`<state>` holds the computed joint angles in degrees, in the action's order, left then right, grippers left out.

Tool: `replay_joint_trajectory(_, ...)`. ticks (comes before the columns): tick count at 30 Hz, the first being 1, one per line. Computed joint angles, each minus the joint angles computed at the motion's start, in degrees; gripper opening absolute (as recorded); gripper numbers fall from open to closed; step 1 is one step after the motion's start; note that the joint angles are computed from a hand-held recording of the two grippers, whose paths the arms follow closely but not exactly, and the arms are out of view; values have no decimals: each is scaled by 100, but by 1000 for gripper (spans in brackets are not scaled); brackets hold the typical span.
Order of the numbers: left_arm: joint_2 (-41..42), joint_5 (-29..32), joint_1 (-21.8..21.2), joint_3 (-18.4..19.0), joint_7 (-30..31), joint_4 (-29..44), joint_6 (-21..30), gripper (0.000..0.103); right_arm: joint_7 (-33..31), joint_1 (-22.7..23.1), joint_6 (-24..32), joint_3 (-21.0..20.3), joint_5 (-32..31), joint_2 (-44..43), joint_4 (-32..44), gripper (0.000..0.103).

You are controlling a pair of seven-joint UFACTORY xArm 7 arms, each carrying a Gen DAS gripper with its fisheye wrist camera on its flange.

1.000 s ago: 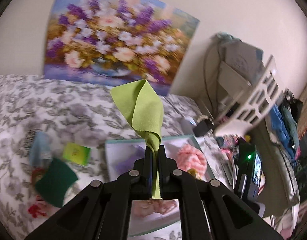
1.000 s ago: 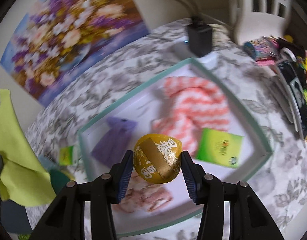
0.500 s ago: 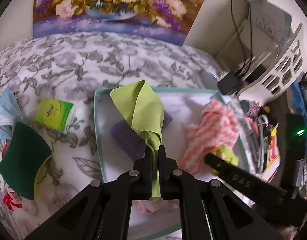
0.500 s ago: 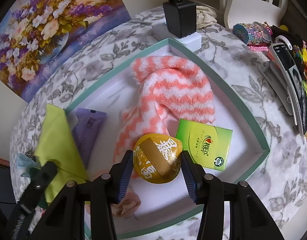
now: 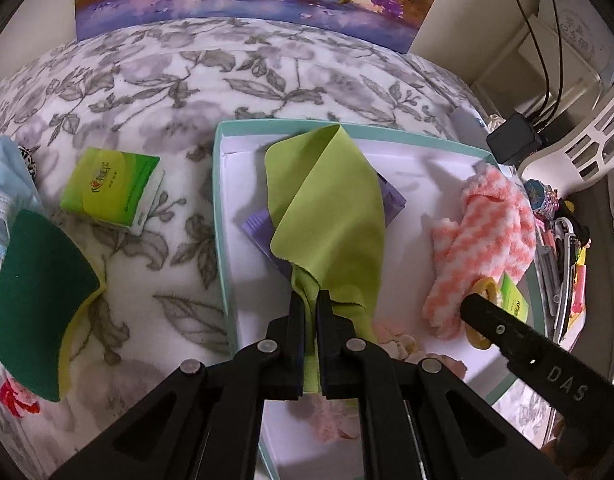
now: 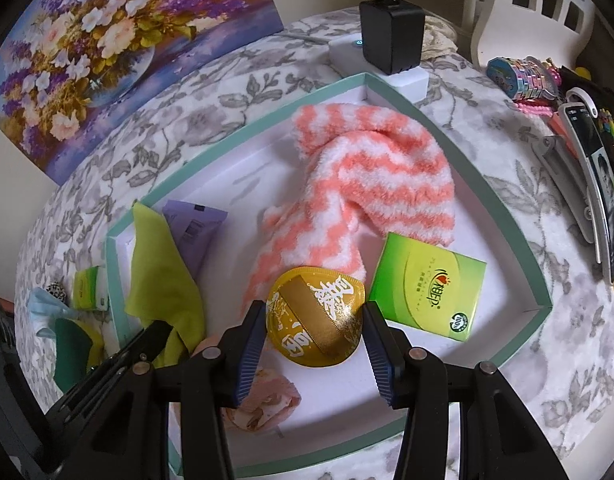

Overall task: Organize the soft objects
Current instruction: 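Carry the tin in the right gripper while the left gripper carries the cloth to the tray, then open the right gripper over the tray while the left gripper releases the cloth inside, then move both grippers back from the tray to the pile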

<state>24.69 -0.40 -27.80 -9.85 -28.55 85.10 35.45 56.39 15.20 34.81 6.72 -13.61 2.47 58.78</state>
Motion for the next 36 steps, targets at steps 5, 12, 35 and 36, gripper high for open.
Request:
replay_joint_trajectory(5,-100,338,-126,113,-69,239,293,34,-141,11,-48,14,102,-9,10,53)
replay_joint_trajectory(12,-367,333,-32,115,-173,253,370,67,-78,17,-35,29,-26,-143,14,65)
replay_joint_trajectory(35,-387,1414,53,396,-1538,268,1702,99,13,27,261,55,-216,-77,62,103)
replay_joint_trajectory(36,-394,1431,50,396,-1563,266,1747,99,11,33,231,54,-237,-75,51,103)
